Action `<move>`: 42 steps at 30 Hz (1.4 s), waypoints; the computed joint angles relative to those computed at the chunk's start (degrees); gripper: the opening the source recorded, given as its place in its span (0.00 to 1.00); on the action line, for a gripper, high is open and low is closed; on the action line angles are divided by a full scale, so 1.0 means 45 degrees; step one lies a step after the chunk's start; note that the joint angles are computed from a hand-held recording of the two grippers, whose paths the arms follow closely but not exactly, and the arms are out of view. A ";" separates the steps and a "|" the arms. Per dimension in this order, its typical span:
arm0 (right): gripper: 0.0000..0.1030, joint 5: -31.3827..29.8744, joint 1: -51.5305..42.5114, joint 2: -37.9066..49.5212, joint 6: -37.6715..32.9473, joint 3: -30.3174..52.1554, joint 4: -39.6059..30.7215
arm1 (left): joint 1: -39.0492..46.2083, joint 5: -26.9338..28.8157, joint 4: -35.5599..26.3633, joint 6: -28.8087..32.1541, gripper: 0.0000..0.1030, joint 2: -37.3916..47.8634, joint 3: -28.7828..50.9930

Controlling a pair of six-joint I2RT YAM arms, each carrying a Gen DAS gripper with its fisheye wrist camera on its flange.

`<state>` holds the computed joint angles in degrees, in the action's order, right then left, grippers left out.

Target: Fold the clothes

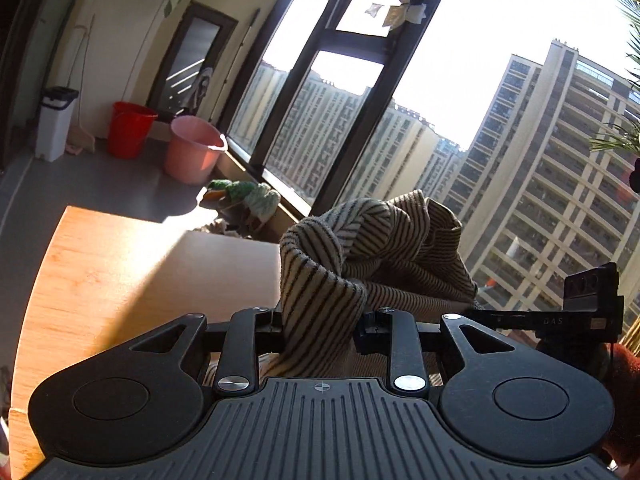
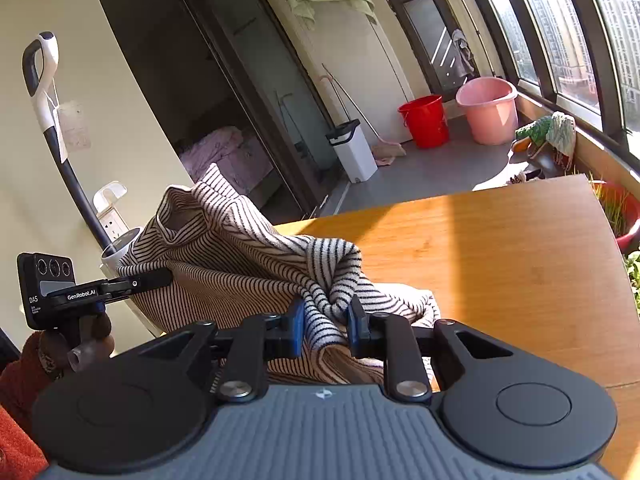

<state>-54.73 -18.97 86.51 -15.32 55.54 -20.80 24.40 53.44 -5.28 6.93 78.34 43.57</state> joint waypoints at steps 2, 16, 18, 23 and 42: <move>0.20 0.0746 -0.0191 -0.0990 -0.0921 -0.1210 -0.0463 | 0.0724 0.0287 -0.1411 0.1405 0.46 -0.0469 -0.0644; 0.64 -0.1144 -0.3521 -0.2317 -0.2210 -0.0618 -0.5076 | 0.4748 0.3353 -1.2235 0.6256 0.95 0.2669 0.3444; 0.68 -0.1835 -0.3386 -0.0981 -0.0070 0.0036 -0.5299 | 0.4059 0.3495 -1.2424 0.4350 0.95 0.3296 0.3921; 0.70 -0.3594 -0.2461 0.2398 0.3970 0.1065 -0.6658 | 0.2318 0.3137 -1.1076 0.0489 0.96 0.3483 0.4310; 0.12 0.0743 0.1353 0.1777 0.9043 0.0569 0.2983 | -0.0379 -0.0273 -0.4428 -0.2679 0.43 0.3014 0.4476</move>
